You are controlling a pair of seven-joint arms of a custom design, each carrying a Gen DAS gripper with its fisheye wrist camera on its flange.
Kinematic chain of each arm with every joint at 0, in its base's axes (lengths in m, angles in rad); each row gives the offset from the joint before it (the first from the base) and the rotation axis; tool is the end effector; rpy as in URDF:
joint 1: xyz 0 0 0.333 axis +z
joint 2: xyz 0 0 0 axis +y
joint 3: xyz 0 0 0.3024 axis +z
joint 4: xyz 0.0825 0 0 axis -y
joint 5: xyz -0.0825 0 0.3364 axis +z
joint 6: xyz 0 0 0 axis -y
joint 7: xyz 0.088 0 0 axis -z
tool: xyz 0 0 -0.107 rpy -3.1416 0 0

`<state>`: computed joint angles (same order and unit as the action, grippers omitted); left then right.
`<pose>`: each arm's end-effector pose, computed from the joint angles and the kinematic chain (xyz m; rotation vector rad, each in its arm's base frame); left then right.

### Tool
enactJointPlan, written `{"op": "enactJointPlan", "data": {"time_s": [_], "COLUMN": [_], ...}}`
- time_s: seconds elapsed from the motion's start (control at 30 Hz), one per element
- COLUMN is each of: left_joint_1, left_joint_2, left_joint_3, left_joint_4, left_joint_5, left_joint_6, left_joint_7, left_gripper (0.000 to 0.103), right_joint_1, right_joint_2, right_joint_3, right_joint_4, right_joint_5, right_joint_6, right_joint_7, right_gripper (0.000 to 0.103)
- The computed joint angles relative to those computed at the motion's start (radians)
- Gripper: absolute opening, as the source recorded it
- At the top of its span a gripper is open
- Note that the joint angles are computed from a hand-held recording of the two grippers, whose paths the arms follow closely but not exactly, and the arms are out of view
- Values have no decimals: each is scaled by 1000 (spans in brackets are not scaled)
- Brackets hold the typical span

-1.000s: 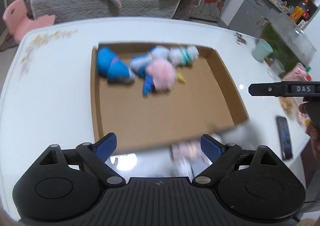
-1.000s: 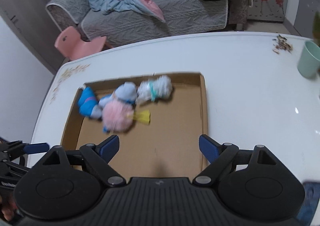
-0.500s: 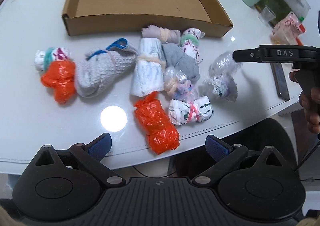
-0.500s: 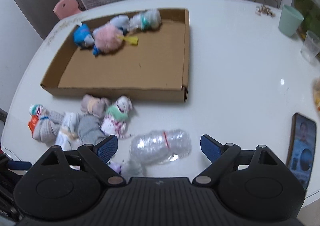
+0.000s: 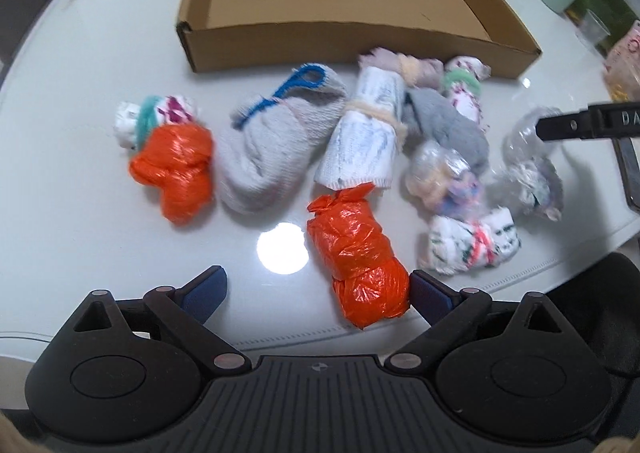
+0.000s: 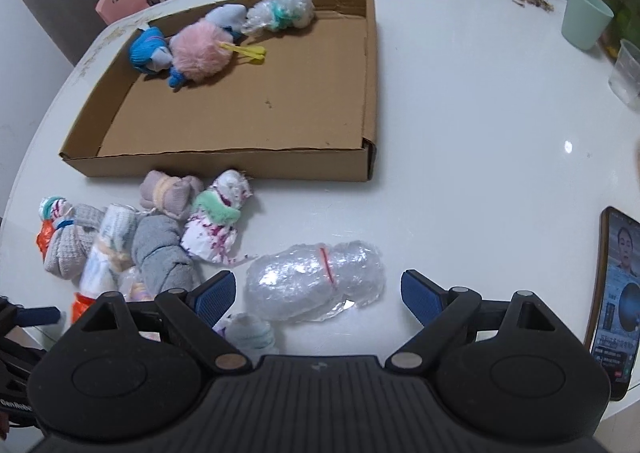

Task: Organize objects
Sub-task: 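Grasp the orange plastic bundle with the left gripper while the right grasps a clear bundle, then place the orange bundle and clear bundle into the tray and open both grippers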

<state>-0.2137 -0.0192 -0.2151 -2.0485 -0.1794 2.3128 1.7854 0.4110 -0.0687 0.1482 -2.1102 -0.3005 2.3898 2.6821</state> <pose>0.4798 -0.2238 0.4839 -1.4966 2.6462 -0.4759 0.4400 0.2740 0.4908 -1.5678 2.2805 -0.3281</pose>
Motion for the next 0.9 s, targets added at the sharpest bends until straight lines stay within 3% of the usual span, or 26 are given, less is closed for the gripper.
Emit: {"op": "enactJointPlan", "data": {"time_s": [0.2, 0.33, 0.37, 0.43, 0.53, 0.9], "left_joint_1": [-9, -17, -20, -22, -23, -16], "left_joint_2": [-1, 7, 8, 9, 4, -3], "left_joint_3": [-6, -12, -13, -13, -12, -5], "left_joint_4": [-12, -16, -15, -11, -10, 9], "left_joint_5": [-39, -11, -8, -20, -25, -51], "left_joint_6": [36, 62, 66, 66, 54, 21], "left_joint_7": [66, 69, 74, 88, 106, 119], "left_gripper": [97, 75, 71, 55, 48, 44], "right_joint_1": [4, 8, 9, 8, 8, -9], "right_joint_2": [26, 52, 54, 56, 53, -14], "right_joint_3": [1, 0, -1, -4, -4, -7], "right_joint_4": [15, 34, 37, 37, 39, -9], "right_joint_5": [8, 10, 8, 21, 11, -28], "right_joint_6": [-16, -15, -16, -2, -2, 15], "right_joint_7": [-6, -13, -12, -19, -19, 25], "right_gripper": [88, 82, 77, 73, 67, 65]}}
